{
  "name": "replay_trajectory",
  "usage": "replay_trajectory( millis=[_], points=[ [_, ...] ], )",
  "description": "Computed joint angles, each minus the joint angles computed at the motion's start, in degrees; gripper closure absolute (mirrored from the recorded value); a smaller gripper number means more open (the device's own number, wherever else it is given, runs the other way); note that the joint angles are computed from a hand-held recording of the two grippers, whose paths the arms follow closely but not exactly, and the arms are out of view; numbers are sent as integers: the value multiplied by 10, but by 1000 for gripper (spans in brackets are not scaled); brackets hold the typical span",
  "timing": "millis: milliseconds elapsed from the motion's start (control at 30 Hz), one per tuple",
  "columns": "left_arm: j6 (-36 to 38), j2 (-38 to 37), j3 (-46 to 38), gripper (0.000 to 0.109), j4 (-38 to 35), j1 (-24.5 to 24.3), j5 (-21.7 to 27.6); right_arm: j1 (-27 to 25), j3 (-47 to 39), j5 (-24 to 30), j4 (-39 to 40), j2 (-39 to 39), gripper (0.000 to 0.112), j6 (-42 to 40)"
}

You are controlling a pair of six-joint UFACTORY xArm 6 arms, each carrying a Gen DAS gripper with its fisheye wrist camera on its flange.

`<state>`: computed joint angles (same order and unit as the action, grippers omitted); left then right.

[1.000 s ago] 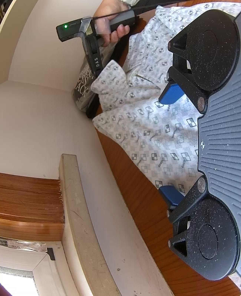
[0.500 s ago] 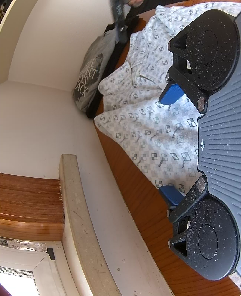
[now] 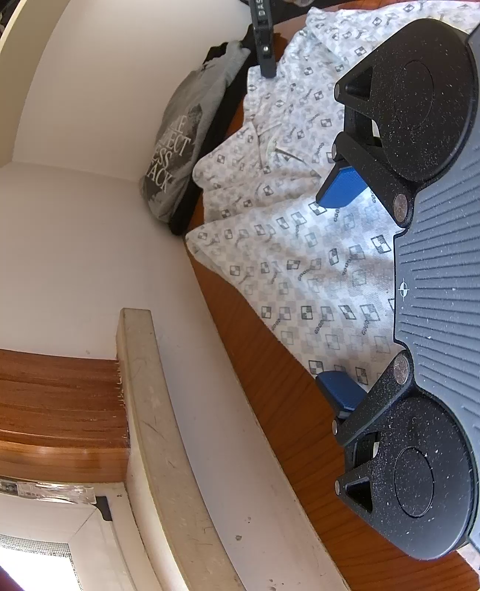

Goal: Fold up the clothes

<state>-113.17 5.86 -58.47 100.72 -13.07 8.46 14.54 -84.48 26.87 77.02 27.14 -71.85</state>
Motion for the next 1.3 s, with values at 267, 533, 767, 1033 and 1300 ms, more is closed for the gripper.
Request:
replay_trajectory(
  millis=[267, 533, 767, 1033, 1300],
  points=[
    [32, -1, 4, 12, -27, -3, 7, 5, -1, -4, 90, 7, 87, -72],
    [177, 7, 7, 9, -168, -25, 56, 7, 24, -26, 226, -8, 104, -227],
    [207, 23, -44, 22, -175, -42, 92, 0, 28, -4, 269, -1, 104, -283],
    [370, 185, -243, 81, -303, -29, 30, 11, 33, -22, 289, -5, 102, -346],
    [521, 263, -303, 88, -477, -25, 22, 4, 31, -8, 276, -4, 102, -332]
  ],
)
